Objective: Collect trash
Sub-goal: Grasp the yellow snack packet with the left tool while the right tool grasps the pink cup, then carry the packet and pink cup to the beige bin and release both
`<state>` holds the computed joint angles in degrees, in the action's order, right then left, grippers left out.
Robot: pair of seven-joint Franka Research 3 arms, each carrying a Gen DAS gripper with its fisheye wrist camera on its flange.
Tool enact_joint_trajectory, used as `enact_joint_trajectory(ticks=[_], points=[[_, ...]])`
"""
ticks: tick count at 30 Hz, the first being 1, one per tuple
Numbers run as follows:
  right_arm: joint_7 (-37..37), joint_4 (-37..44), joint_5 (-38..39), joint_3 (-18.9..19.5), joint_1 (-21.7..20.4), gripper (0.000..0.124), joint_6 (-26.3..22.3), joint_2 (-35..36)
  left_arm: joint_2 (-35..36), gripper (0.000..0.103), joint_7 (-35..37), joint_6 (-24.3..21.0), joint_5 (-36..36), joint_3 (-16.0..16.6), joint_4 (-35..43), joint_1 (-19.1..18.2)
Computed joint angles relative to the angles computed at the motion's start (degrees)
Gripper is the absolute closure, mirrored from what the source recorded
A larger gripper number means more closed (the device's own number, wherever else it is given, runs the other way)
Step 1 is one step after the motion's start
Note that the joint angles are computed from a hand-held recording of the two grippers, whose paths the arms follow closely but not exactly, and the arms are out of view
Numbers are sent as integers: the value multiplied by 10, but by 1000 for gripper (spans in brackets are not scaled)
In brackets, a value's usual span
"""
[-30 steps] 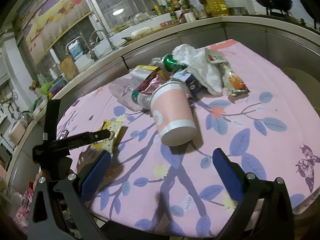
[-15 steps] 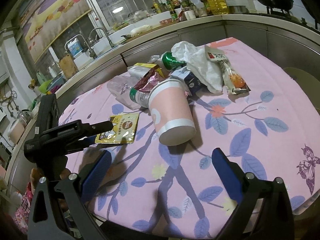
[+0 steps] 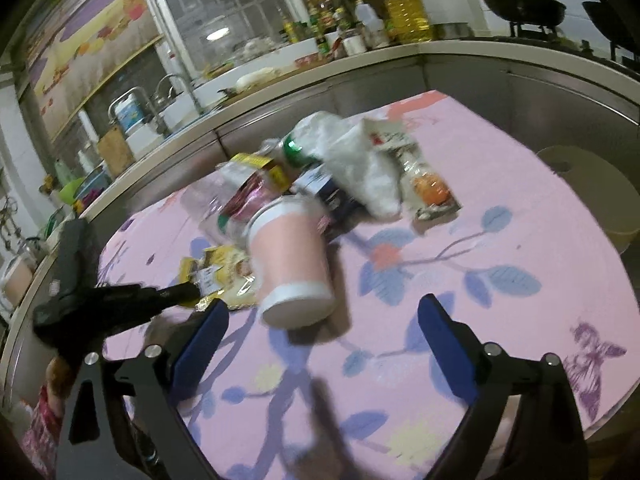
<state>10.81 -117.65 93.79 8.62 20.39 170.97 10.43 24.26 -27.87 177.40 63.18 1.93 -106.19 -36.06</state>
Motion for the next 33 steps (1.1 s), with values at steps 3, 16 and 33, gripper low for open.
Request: enact_joint_trajectory(ticks=[3,16,33], points=[[-16,19,-17,3,4,36,7,16,-22,102,-55,-13,64,23,-1,-30],[113,36,-226,40,-30,71,-32,68,-63,102,-41,-84,129,-65,10,11],[18,-13,-51,-8,-54,71,-88,2,55,102,253,-68,-78,-115,156,31]])
